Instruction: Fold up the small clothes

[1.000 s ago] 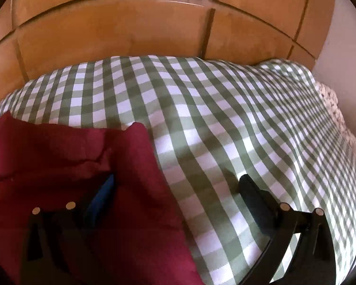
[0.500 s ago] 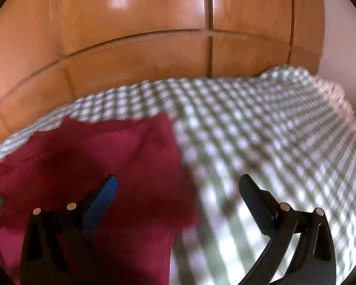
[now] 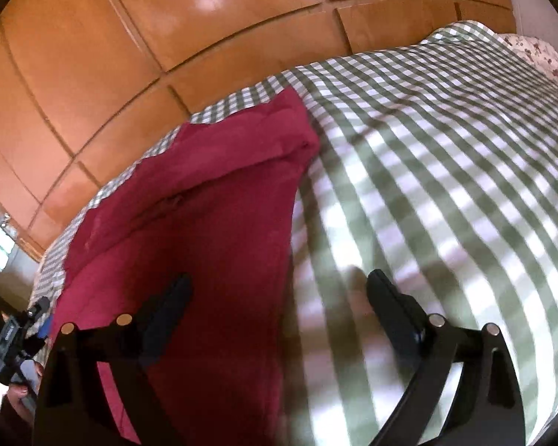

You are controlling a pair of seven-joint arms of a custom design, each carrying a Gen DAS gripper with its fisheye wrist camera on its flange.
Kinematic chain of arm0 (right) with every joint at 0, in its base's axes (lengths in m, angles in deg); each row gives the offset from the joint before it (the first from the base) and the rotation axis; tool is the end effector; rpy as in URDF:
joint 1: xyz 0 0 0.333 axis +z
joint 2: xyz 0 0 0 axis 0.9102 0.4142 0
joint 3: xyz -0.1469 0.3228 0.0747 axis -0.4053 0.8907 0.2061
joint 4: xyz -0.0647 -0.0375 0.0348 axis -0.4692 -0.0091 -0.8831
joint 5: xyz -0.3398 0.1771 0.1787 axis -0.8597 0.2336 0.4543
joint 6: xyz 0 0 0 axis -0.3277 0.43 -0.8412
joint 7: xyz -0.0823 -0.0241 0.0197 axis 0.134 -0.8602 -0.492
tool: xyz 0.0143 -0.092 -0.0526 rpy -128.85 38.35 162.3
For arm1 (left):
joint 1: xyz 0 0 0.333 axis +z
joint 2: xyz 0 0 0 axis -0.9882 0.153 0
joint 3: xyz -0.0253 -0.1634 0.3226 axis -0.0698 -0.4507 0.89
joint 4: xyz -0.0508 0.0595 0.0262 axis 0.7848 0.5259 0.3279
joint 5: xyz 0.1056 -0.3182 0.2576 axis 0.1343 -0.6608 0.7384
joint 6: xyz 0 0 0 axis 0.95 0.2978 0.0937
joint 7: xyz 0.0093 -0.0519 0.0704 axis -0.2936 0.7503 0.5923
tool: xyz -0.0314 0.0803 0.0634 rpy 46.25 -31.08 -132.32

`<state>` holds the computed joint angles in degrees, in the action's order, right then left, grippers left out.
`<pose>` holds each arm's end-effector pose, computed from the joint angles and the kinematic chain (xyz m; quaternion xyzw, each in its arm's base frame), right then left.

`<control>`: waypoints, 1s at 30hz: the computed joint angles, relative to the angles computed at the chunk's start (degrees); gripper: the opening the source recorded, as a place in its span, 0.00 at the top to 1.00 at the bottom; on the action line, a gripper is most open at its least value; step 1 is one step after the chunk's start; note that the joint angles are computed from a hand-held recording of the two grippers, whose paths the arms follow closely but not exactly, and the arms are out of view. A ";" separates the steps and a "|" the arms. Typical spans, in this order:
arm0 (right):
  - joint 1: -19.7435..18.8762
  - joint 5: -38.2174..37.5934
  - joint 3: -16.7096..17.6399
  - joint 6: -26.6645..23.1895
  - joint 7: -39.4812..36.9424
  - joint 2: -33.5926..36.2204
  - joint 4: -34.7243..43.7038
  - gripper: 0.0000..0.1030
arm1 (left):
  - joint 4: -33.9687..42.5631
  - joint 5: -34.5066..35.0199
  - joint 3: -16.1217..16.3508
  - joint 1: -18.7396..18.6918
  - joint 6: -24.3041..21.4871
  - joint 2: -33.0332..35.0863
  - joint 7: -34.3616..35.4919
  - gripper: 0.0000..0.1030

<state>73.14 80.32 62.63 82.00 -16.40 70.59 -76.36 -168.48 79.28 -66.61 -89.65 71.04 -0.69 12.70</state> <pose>0.5567 0.0579 0.5120 -0.7363 0.5542 0.0010 0.3883 0.3573 -0.2414 0.4718 -0.8232 0.3596 -0.3707 0.2356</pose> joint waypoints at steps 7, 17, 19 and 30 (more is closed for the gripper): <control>-1.43 5.33 -2.94 -10.16 -4.22 -4.09 -3.09 0.20 | -7.16 -4.57 -1.22 -2.69 -1.22 -8.97 -3.26 0.14; -5.27 5.90 -5.60 -23.27 -3.80 -5.74 -4.72 0.38 | -13.32 -7.73 -2.15 -4.79 6.55 -15.68 -1.46 0.44; -6.20 6.25 -6.37 -27.07 -3.79 -5.83 -5.02 0.40 | -13.88 -8.00 -3.01 -4.19 8.39 -16.32 -1.77 0.44; -9.65 2.90 -6.44 -39.66 -5.07 -6.91 -6.87 0.50 | -16.45 -13.81 -3.21 -4.95 14.49 -17.49 1.22 0.73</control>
<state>63.49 83.22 56.19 42.34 -21.47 63.67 -83.23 -184.93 65.47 -69.82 -94.60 85.53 -18.17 13.92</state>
